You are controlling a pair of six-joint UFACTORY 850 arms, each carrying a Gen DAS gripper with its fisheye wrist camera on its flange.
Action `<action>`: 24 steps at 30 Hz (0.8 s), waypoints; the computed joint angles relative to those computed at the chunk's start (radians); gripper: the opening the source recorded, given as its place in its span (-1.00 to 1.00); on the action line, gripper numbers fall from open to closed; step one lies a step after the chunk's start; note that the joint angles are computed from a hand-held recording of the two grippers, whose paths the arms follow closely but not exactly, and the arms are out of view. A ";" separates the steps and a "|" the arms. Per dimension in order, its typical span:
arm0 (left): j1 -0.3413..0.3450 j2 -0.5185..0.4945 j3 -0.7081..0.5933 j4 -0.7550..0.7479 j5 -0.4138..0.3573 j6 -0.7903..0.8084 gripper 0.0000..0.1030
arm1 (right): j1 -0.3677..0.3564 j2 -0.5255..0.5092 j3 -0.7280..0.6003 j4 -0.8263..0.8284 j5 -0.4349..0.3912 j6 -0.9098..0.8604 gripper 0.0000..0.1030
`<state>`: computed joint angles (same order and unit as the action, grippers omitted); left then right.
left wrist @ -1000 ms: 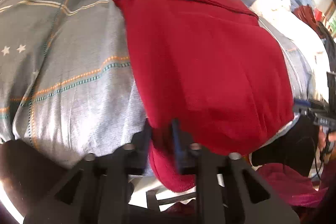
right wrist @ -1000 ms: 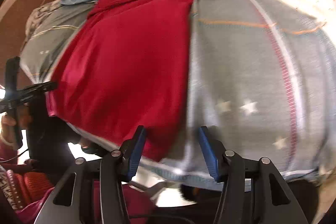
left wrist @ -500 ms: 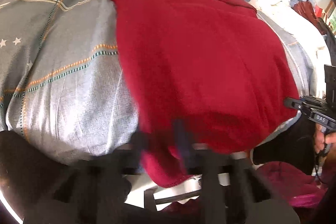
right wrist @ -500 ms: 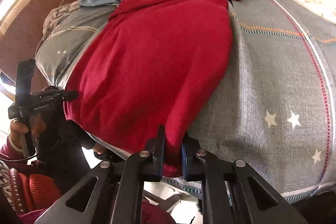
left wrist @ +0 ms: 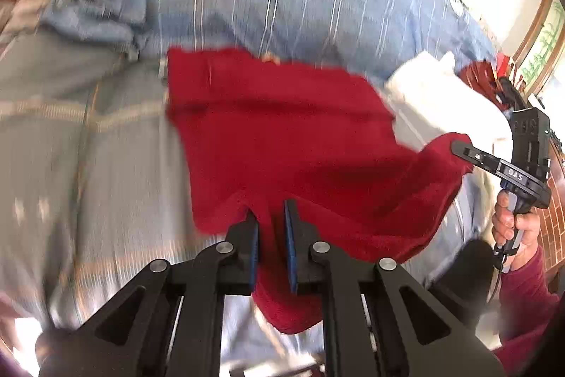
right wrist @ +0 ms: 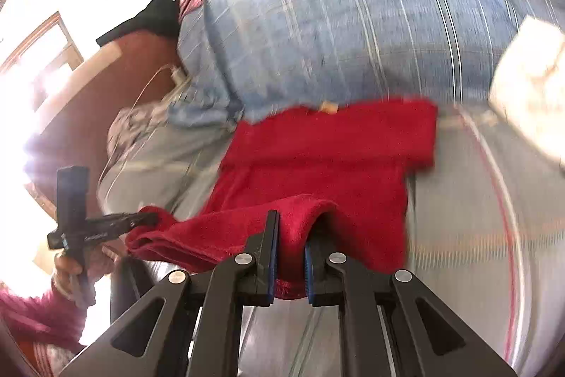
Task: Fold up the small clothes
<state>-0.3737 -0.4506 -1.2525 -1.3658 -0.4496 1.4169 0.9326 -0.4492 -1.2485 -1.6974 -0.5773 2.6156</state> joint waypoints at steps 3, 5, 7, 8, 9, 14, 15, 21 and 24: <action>-0.004 -0.080 -0.128 0.022 0.007 -0.055 -0.81 | -0.055 -0.028 -0.066 0.045 0.003 -0.099 -0.80; -0.008 -0.147 -0.233 0.064 0.031 -0.134 -0.81 | -0.093 -0.050 -0.106 0.080 0.011 -0.153 -0.80; -0.011 -0.219 -0.348 0.140 0.039 -0.232 -0.81 | -0.128 -0.072 -0.143 0.120 0.014 -0.209 -0.80; -0.013 -0.255 -0.403 0.182 0.047 -0.286 -0.81 | -0.154 -0.076 -0.149 0.125 0.026 -0.219 -0.80; -0.015 -0.292 -0.459 0.238 0.051 -0.355 -0.81 | -0.175 -0.088 -0.166 0.136 0.034 -0.232 -0.80; -0.025 -0.532 -0.819 0.616 -0.019 -0.809 -0.81 | -0.278 -0.202 -0.296 0.289 0.114 -0.372 -0.79; -0.023 -0.575 -0.886 0.653 -0.056 -0.864 -0.80 | -0.289 -0.223 -0.318 0.315 0.116 -0.395 -0.74; 0.001 -0.730 -1.131 0.627 -0.189 -0.940 -0.11 | -0.342 -0.271 -0.354 0.469 0.175 -0.505 -0.09; 0.003 -0.624 -0.959 0.531 -0.046 -0.809 0.35 | -0.305 -0.207 -0.269 0.273 0.075 -0.296 0.19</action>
